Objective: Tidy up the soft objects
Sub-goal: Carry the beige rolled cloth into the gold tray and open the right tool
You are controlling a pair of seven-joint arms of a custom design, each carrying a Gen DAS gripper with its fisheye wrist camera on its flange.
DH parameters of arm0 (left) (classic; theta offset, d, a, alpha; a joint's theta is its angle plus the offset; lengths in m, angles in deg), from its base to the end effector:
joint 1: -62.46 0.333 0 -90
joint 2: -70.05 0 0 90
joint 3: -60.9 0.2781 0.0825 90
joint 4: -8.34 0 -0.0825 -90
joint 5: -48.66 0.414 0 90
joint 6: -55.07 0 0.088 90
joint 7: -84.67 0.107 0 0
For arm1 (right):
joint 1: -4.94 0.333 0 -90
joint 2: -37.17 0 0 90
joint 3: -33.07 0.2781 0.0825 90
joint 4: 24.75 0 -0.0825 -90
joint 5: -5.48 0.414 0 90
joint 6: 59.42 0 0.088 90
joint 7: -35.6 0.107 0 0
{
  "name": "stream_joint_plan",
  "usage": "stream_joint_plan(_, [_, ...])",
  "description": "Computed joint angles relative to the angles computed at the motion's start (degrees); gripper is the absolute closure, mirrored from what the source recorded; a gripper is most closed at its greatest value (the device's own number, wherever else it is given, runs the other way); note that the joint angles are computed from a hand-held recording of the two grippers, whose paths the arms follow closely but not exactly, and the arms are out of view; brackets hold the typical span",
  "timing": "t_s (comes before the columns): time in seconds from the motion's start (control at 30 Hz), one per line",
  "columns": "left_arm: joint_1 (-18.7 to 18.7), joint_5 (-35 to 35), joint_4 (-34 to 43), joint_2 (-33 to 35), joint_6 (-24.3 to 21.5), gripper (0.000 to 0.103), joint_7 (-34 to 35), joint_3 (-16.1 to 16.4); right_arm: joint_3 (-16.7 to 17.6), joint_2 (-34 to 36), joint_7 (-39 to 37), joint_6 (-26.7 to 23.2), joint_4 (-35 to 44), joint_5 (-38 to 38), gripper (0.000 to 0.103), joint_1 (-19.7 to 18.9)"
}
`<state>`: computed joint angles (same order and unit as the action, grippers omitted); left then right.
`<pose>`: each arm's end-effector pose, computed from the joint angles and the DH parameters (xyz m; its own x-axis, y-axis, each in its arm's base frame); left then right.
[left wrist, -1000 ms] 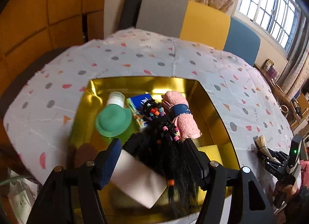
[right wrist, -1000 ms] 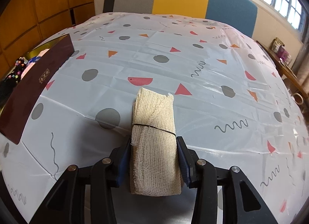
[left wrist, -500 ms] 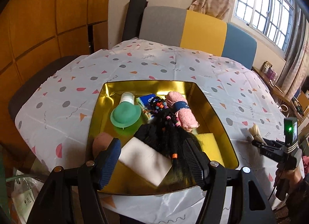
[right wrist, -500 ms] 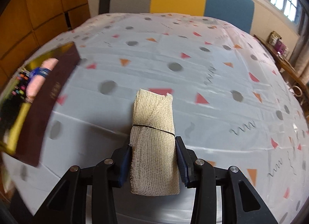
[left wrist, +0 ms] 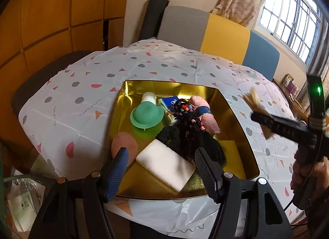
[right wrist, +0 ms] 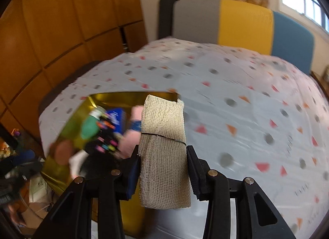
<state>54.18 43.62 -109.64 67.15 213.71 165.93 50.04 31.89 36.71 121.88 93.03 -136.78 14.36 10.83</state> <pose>0.5826 -0.1997 0.4966 -0.1803 -0.9682 0.1735 -0.7445 0.0191 -0.6673 0.6303 0.0475 0.5126 0.0739 -0.9921 -0.1016 -0.7577 0.0104 -0.6525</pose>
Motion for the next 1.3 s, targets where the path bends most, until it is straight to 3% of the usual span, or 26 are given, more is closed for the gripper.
stream_joint_plan(0.3, [0.9, 1.7, -1.0, -0.8, 0.1, 0.034, -2.1, 0.3, 1.9, 10.9, 7.8, -4.7, 12.4, -9.0, 0.06, 2.4])
stream_joint_plan(0.5, [1.2, 3.4, -0.9, -0.6, -0.2, 0.034, -3.6, 0.2, 2.4, 16.0, 7.9, -9.7, 16.4, -10.9, 0.058, 2.1])
stream_joint_plan(0.73, [1.3, 6.6, -0.7, -0.4, -0.7, 0.034, -6.4, 0.0, 2.6, 14.0, 8.2, -5.5, 11.9, -10.9, 0.047, 1.6])
stream_joint_plan(0.9, [1.5, 10.5, -1.3, -1.0, -0.5, 0.034, -9.9, -0.3, 2.1, 10.6, 10.5, -1.2, 7.7, -12.2, 0.025, 1.8])
stream_joint_plan(1.0, [1.7, 13.4, -2.0, -1.6, 0.1, 0.034, -12.7, -0.7, 2.0, 7.7, 12.1, 1.4, 4.6, -12.6, 0.018, 1.8])
stream_joint_plan(1.13, [2.1, 16.4, -3.3, -2.9, 1.3, 0.034, -16.0, -1.3, 1.2, 2.8, 19.1, 5.0, -1.0, -18.4, 0.009, 2.5])
stream_joint_plan(1.3, [3.5, 22.9, -5.0, -4.9, 1.9, 0.034, -22.3, -2.9, 2.1, -5.5, 36.2, 8.8, -9.4, -34.4, 0.0, 1.5])
